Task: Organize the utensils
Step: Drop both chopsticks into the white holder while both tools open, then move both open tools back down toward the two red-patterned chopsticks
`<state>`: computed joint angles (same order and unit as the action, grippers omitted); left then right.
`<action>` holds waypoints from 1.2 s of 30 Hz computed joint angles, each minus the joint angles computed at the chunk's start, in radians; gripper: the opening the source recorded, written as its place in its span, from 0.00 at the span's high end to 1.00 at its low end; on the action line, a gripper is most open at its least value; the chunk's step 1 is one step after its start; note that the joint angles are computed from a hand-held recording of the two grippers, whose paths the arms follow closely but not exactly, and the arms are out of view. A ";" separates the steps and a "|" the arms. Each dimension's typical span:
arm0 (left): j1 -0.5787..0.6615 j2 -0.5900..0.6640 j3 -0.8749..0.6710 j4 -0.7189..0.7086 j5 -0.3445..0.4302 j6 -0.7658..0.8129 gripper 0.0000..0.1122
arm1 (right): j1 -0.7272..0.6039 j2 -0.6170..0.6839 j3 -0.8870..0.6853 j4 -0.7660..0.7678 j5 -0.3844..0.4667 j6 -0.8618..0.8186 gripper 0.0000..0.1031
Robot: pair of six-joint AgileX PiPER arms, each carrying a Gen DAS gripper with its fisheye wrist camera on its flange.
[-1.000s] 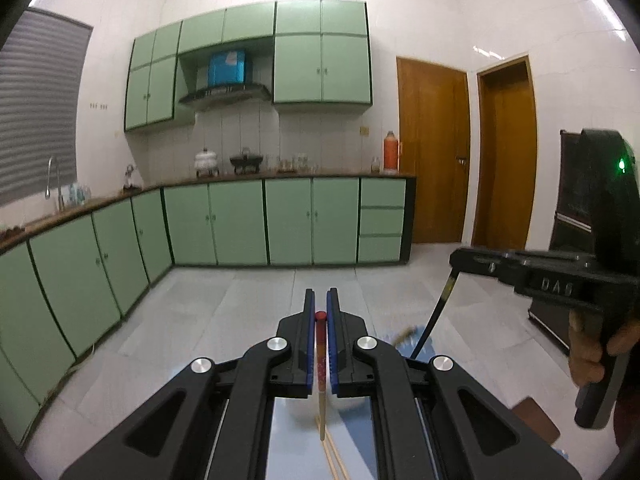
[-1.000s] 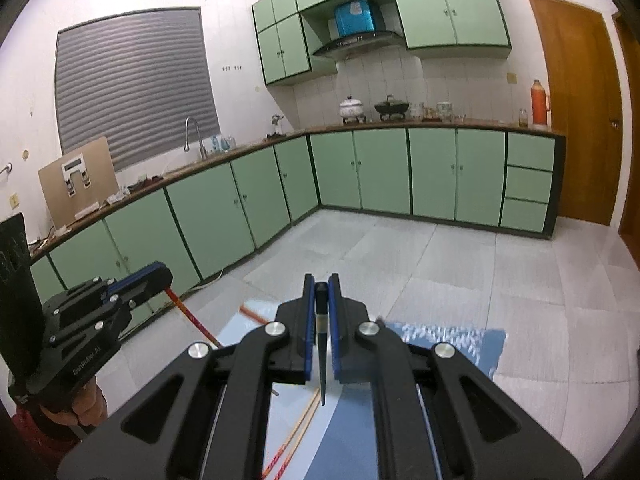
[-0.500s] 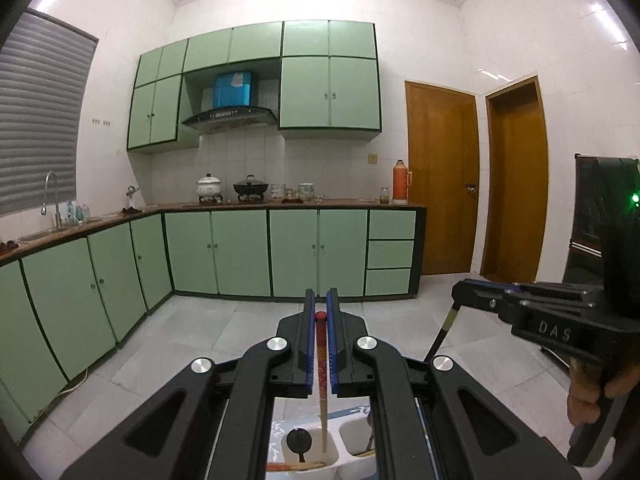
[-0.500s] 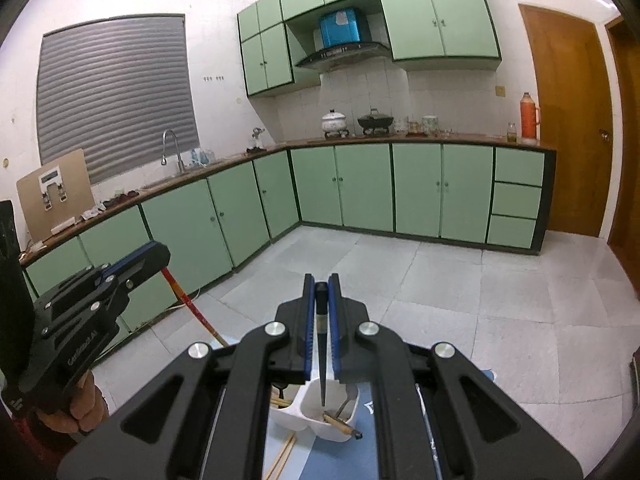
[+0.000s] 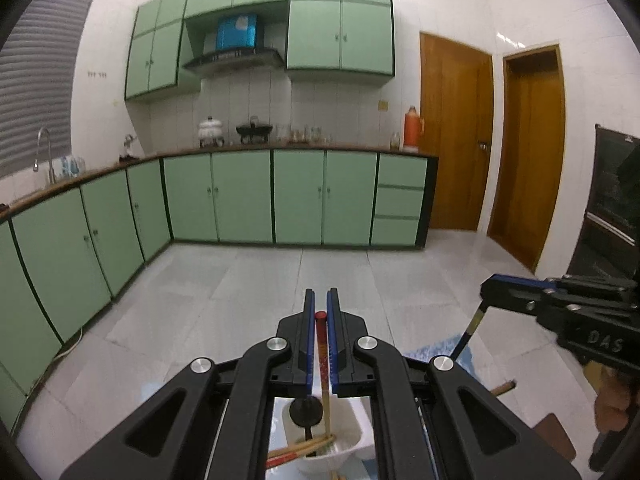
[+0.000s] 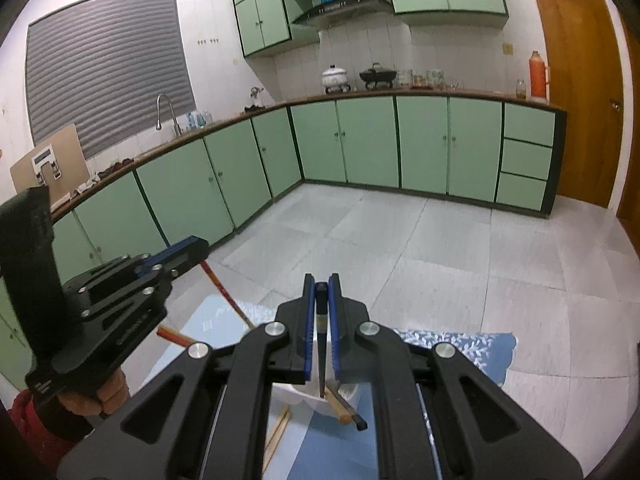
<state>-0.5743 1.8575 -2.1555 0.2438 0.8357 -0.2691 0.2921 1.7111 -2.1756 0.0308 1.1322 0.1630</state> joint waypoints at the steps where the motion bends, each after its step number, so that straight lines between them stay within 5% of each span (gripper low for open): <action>1: 0.003 0.005 -0.001 -0.007 0.010 0.004 0.94 | -0.001 -0.006 0.013 -0.003 -0.001 0.003 0.90; 5: 0.006 -0.032 0.055 -0.016 0.002 -0.003 0.81 | 0.009 -0.057 0.075 -0.034 -0.032 0.040 0.75; 11: -0.017 -0.184 0.234 0.081 -0.062 -0.099 0.53 | 0.065 -0.239 0.290 -0.202 -0.142 0.175 0.34; 15: -0.048 -0.330 0.416 0.170 -0.105 -0.206 0.44 | 0.122 -0.376 0.467 -0.333 -0.195 0.283 0.22; 25: -0.204 -0.588 0.776 0.391 -0.035 -0.474 0.34 | 0.391 -0.605 0.816 -0.624 -0.146 0.616 0.13; 36: -0.309 -0.723 1.102 0.409 0.009 -0.615 0.33 | 0.761 -0.674 1.132 -0.848 0.008 1.109 0.11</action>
